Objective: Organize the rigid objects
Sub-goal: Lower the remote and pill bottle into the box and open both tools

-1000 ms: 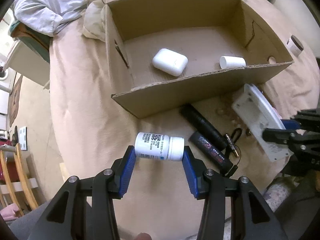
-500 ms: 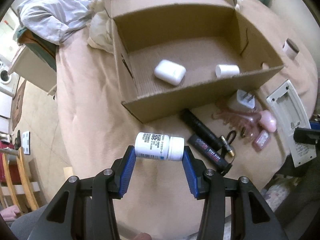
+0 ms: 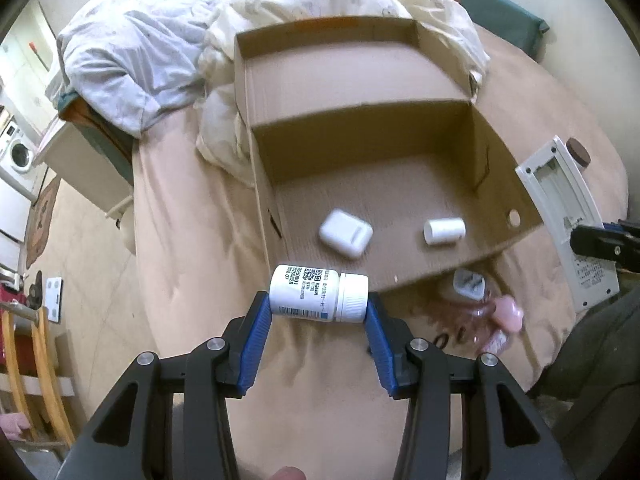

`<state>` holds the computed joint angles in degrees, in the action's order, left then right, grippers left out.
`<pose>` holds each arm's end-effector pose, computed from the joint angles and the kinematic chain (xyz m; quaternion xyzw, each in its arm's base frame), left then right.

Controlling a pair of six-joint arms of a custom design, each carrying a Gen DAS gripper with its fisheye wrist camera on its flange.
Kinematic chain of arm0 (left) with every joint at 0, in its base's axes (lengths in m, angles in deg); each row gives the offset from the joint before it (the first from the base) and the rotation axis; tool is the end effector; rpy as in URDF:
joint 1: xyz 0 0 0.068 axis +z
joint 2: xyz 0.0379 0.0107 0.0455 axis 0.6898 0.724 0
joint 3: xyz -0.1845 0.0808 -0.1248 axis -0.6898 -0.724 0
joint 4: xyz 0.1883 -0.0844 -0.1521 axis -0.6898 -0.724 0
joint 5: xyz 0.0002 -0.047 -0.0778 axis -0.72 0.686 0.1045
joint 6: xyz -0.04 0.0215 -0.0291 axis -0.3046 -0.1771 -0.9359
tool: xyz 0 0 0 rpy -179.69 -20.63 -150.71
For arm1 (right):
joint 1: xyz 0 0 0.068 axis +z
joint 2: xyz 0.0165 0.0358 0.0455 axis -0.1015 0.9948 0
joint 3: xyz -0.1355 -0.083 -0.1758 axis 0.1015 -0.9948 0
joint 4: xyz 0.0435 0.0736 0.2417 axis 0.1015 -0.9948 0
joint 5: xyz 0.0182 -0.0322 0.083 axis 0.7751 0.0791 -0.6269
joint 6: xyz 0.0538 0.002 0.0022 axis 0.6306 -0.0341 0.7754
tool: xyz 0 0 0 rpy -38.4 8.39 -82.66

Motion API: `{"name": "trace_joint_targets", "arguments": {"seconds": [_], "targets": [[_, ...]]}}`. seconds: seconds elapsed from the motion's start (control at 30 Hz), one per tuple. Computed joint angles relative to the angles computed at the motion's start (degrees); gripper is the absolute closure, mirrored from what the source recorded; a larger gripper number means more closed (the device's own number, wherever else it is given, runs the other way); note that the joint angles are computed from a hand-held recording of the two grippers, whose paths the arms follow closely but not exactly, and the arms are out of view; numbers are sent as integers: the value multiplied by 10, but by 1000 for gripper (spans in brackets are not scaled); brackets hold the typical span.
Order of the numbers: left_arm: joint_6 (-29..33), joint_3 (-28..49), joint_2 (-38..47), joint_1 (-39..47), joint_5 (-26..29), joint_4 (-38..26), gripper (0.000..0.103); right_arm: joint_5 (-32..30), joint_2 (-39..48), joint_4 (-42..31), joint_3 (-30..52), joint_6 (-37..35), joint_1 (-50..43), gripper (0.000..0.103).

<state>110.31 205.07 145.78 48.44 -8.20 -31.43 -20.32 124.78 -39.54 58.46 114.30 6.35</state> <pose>0.3763 0.0246 0.3117 0.3004 0.9297 -0.0226 0.2118 0.2539 0.0641 0.2936 0.1140 0.9389 0.2235 0.2355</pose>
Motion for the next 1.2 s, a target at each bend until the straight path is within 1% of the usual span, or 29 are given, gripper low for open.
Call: {"name": "trace_joint_targets", "arguments": {"seconds": [0.03, 0.2, 0.4, 0.47, 0.57, 0.6, 0.67, 0.77, 0.8, 0.9, 1.0, 1.13, 1.2], "targets": [[1, 0, 0, -3, -2, 3, 60, -2, 13, 2, 13, -5, -5, 80], [-7, 66, 45, -28, -16, -2, 60, -12, 78, 3, 73, -21, -21, 80], [-17, 153, 112, -60, -37, -12, 60, -37, 139, 31, 96, -24, -42, 80], [-20, 193, 145, -71, -46, -22, 60, -47, 159, 42, 99, -24, -51, 80], [-23, 219, 176, -83, -53, -21, 60, -62, 198, 55, 110, -25, -66, 80], [-22, 212, 178, -84, -51, -15, 60, -65, 208, 58, 113, -25, -68, 80], [-21, 162, 166, -86, -52, 20, 60, -66, 227, 69, 114, -23, -71, 80], [-17, 142, 178, -92, -63, 19, 60, -82, 250, 89, 109, -12, -76, 80], [-16, 135, 178, -94, -65, 23, 60, -81, 258, 93, 111, -9, -75, 80], [-13, 87, 161, -104, -79, 61, 60, -75, 281, 100, 126, -3, -67, 80], [-15, 84, 168, -108, -83, 59, 60, -75, 300, 113, 136, 5, -63, 80], [-5, 23, 146, -121, -114, 114, 60, -61, 323, 121, 146, 13, -58, 80], [-2, 12, 142, -122, -119, 125, 60, -55, 338, 121, 152, 15, -55, 79]]}}
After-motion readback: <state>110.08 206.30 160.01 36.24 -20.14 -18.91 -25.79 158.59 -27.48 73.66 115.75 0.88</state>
